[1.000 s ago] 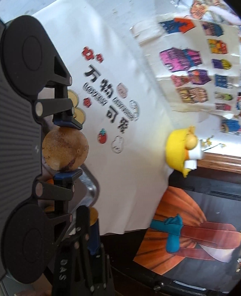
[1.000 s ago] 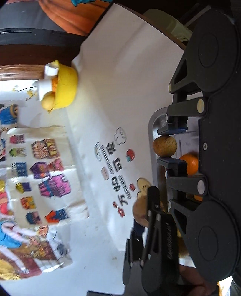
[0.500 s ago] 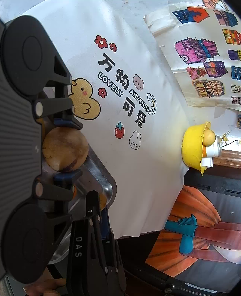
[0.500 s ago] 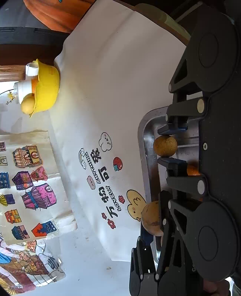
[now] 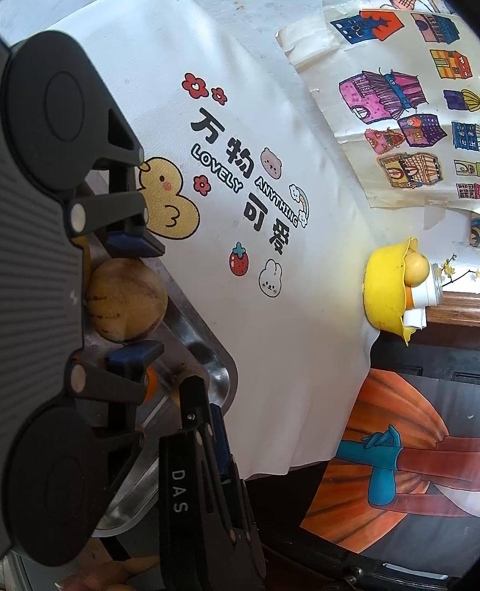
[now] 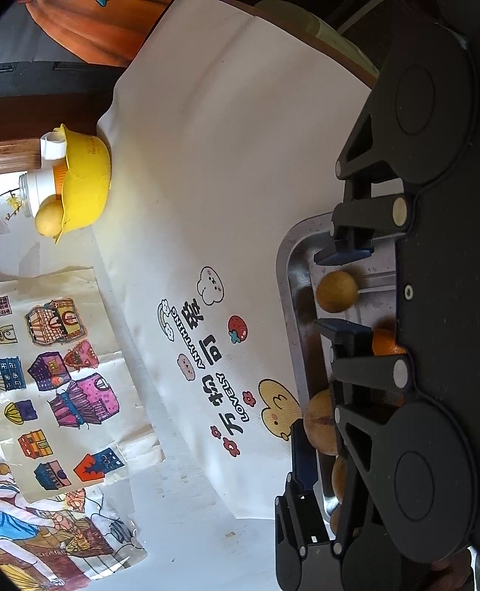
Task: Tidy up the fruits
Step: 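Lower both fruits into the tray and open both tools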
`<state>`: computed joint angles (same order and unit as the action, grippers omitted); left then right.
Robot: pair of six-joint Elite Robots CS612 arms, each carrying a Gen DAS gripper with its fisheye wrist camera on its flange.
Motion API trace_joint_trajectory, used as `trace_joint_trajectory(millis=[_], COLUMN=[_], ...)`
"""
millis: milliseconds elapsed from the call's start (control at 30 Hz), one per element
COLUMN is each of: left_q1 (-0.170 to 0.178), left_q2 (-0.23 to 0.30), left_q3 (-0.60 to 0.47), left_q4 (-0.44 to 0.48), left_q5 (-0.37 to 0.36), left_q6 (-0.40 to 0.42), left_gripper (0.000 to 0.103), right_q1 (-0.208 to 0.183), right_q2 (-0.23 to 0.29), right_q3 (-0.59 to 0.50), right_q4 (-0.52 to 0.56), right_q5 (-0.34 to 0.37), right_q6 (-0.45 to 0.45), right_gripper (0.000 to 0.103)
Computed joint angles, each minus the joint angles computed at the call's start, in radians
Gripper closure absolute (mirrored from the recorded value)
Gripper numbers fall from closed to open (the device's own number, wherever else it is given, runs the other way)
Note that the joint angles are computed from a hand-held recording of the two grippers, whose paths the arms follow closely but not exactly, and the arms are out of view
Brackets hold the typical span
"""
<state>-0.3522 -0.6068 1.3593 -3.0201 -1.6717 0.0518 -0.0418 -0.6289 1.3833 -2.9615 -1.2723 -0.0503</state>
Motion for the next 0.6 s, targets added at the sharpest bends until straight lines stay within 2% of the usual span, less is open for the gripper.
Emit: trace_joint_trajectory(millis=[100, 333, 467, 600], left_q1=[-0.001, 0.002, 0.004, 0.006], left_q2=[-0.001, -0.006, -0.012, -0.023], left_q3=[0.004, 0.014, 0.023, 0.037], left_q4=[-0.005, -0.019, -0.039, -0.066], left_q5=[0.011, 0.014, 0.016, 0.022], left_q6=[0.0, 0.0, -0.006, -0.024], left_gripper=[0.036, 0.024, 0.022, 0.017], right_q1=[-0.001, -0.003, -0.003, 0.0], right_q2=[-0.001, -0.013, -0.03, -0.052], right_q3=[0.001, 0.016, 0.035, 0.059], right_q4=[-0.006, -0.041, -0.083, -0.133], right_q5=[0.004, 0.018, 0.025, 0.036], right_q6=[0.009, 0.043, 0.055, 0.053], right_gripper=[0.056, 0.044, 0.036, 0.022])
